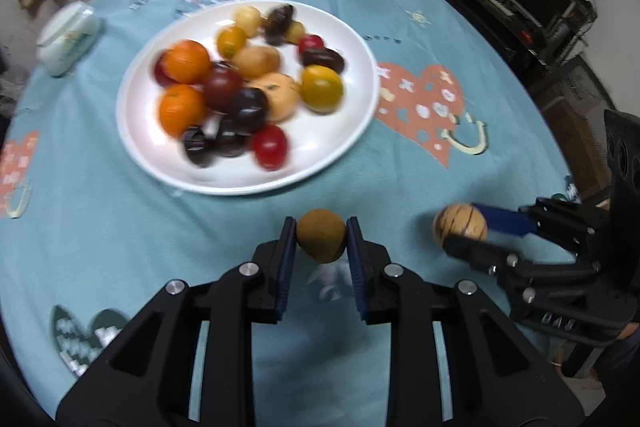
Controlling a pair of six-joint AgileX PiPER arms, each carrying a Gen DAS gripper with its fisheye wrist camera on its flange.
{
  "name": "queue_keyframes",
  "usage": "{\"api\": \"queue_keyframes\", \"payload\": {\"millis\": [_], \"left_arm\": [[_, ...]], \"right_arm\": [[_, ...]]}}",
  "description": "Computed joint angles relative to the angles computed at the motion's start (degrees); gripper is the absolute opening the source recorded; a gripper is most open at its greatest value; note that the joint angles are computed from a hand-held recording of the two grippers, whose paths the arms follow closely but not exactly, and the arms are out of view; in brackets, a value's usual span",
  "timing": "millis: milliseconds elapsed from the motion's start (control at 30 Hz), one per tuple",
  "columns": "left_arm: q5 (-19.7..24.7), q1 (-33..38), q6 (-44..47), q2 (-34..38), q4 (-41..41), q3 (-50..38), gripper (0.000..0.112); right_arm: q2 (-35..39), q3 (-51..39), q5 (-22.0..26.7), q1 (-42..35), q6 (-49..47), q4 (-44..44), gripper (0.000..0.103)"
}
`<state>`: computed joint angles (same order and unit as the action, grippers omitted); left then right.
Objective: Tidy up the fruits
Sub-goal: 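Grasp a striped pepino melon with the right tool while the left tool grasps a small yellow fruit, then carry the small yellow fruit and striped pepino over the plate with both tools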
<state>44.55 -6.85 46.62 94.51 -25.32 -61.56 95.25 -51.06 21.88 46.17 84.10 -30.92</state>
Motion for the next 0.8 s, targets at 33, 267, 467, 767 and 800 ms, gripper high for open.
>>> {"api": "queue_keyframes", "payload": {"millis": [33, 267, 467, 767, 800], "left_arm": [[-1.14, -0.18, -1.02, -1.18, 1.71, 0.86, 0.025], [-1.57, 3.22, -1.75, -7.61, 4.97, 4.44, 0.025], [-0.23, 8.88, 2.65, -11.53, 2.45, 5.79, 0.026], [1.92, 14.21, 7.01, -13.07, -0.61, 5.15, 0.025], [2.02, 14.39, 7.21, -13.12, -0.74, 5.07, 0.026]], "right_arm": [[0.67, -0.92, 0.09, 0.58, -1.04, 0.83, 0.038], [6.65, -9.92, 2.37, 6.16, -10.59, 7.78, 0.038], [9.04, -15.62, 5.19, 8.54, -13.87, 8.73, 0.038], [12.88, -23.1, 8.96, 9.79, -18.79, 11.01, 0.038], [12.97, -23.49, 9.39, 10.07, -18.56, 10.77, 0.038]]}}
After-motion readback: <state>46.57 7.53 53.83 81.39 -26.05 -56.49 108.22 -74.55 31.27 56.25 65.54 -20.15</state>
